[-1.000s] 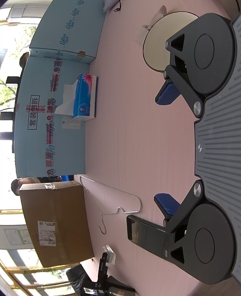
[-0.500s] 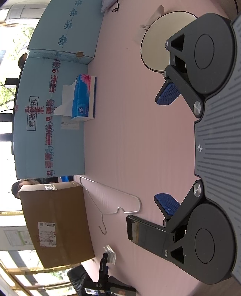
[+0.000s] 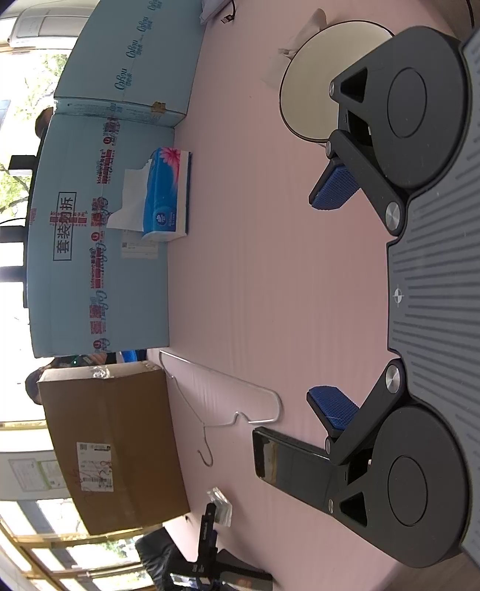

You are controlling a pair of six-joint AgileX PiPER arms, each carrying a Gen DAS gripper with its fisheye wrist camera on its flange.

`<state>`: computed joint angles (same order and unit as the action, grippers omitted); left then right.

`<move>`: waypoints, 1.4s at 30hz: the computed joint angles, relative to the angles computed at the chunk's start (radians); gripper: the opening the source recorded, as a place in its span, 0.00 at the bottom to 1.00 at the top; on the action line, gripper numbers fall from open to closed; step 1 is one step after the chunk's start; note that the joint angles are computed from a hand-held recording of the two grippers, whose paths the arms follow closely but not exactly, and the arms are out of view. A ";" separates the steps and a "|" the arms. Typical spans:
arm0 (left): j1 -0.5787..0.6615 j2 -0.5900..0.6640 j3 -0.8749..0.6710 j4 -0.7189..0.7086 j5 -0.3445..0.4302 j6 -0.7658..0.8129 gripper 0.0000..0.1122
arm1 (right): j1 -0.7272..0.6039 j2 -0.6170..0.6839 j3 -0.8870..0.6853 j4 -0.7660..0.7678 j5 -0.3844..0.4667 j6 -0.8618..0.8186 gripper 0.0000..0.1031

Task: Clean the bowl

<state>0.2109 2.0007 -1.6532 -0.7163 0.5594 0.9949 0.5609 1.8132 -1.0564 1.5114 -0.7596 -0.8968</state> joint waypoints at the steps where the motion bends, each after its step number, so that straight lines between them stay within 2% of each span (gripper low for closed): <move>1: 0.000 0.000 -0.001 0.001 0.000 0.000 0.92 | -0.001 0.000 -0.001 0.001 0.001 -0.002 1.00; 25: 0.009 0.004 -0.011 -0.004 0.017 -0.003 0.92 | -0.007 0.000 -0.006 -0.008 0.021 -0.010 1.00; 29: 0.030 0.016 -0.031 -0.062 0.064 0.024 0.92 | -0.007 -0.005 0.001 -0.019 0.023 0.007 1.00; 31: 0.058 0.028 -0.044 -0.154 0.117 0.083 0.92 | -0.009 -0.014 0.017 -0.045 0.031 0.044 1.00; 32: 0.080 0.039 -0.061 -0.209 0.168 0.103 0.92 | -0.010 -0.020 0.028 -0.067 0.032 0.070 1.00; 35: 0.155 0.056 -0.062 -0.440 0.290 0.225 0.92 | 0.006 -0.054 0.106 -0.230 -0.033 0.268 1.00; 36: 0.166 0.053 -0.044 -0.494 0.301 0.265 0.92 | 0.017 -0.062 0.129 -0.276 -0.078 0.328 1.00; 38: 0.194 0.052 -0.008 -0.621 0.345 0.362 0.92 | 0.062 -0.074 0.183 -0.351 -0.248 0.446 1.00; 39: 0.209 0.056 0.002 -0.676 0.377 0.402 0.92 | 0.076 -0.070 0.191 -0.359 -0.300 0.458 1.00; 41: 0.208 0.055 0.010 -0.698 0.387 0.430 0.92 | 0.089 -0.064 0.199 -0.369 -0.345 0.462 1.00; 42: 0.207 0.054 0.013 -0.704 0.391 0.440 0.92 | 0.082 -0.066 0.197 -0.376 -0.319 0.448 1.00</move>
